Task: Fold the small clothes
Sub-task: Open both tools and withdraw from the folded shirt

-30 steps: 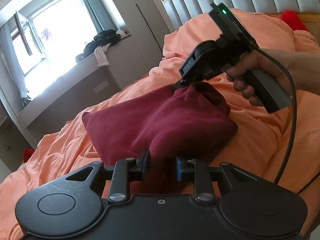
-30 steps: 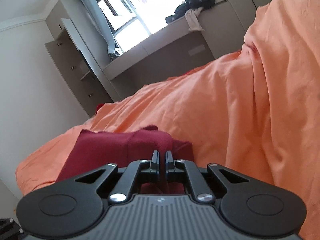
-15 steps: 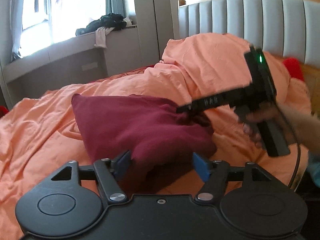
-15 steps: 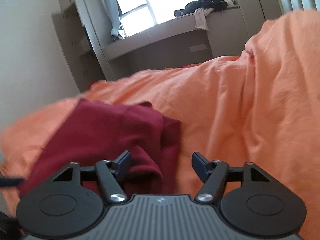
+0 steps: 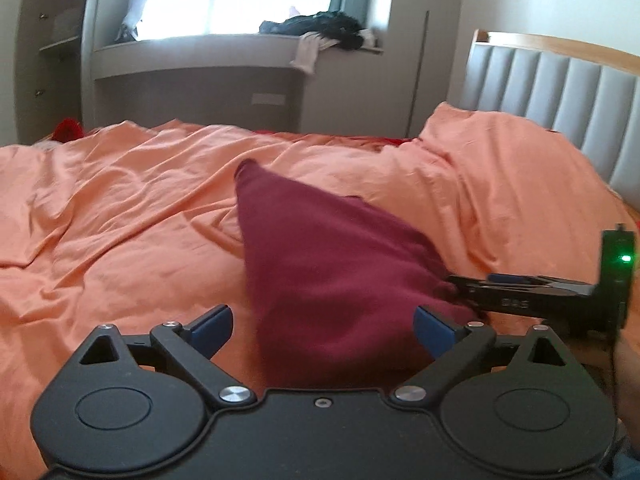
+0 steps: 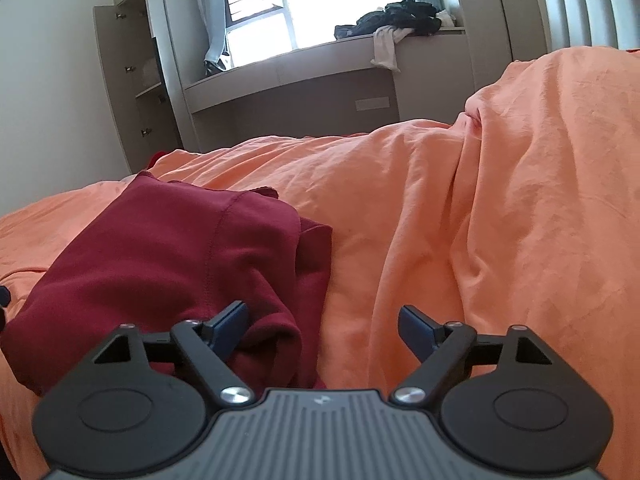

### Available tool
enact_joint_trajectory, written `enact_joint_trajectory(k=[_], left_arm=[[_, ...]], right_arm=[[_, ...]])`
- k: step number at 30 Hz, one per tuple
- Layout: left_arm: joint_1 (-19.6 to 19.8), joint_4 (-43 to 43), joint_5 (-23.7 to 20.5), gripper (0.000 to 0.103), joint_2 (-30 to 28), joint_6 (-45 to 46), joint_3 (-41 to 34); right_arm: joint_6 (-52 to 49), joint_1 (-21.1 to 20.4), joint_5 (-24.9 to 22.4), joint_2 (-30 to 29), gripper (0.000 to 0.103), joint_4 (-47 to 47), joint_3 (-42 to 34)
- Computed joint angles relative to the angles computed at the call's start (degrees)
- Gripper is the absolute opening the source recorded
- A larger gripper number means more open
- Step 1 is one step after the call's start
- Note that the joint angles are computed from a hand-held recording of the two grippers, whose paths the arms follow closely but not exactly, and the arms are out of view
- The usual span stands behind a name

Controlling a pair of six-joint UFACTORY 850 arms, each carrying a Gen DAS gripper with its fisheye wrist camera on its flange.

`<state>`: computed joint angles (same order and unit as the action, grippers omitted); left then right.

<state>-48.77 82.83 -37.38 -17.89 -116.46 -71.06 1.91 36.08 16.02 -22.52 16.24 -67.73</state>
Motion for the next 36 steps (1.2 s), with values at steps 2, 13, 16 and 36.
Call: enact_joint_trajectory(k=[2,13,16,36], left_arm=[[0.4,-0.9,0.2,0.101,-0.1,0.5,0.2],[1.3,-3.3,2.5,0.103,-0.4,1.2,2.3],[2.1,-3.0,5.0,0.103,-0.3,-0.7,3.3],[1.4,-0.8,4.5,0.103,-0.6,0.7,4.4]], right_arm=[[-0.5,0.0,0.3,0.1,0.089,0.7,0.3],[1.1,-0.2,0.3,0.2,0.102,1.9,0.9],[5.9,-0.5,-0.5,0.1,0.103,-1.5,1.0],[47.0,-3.9,-0.7,-2.0,0.103,-31.7,-1.9]])
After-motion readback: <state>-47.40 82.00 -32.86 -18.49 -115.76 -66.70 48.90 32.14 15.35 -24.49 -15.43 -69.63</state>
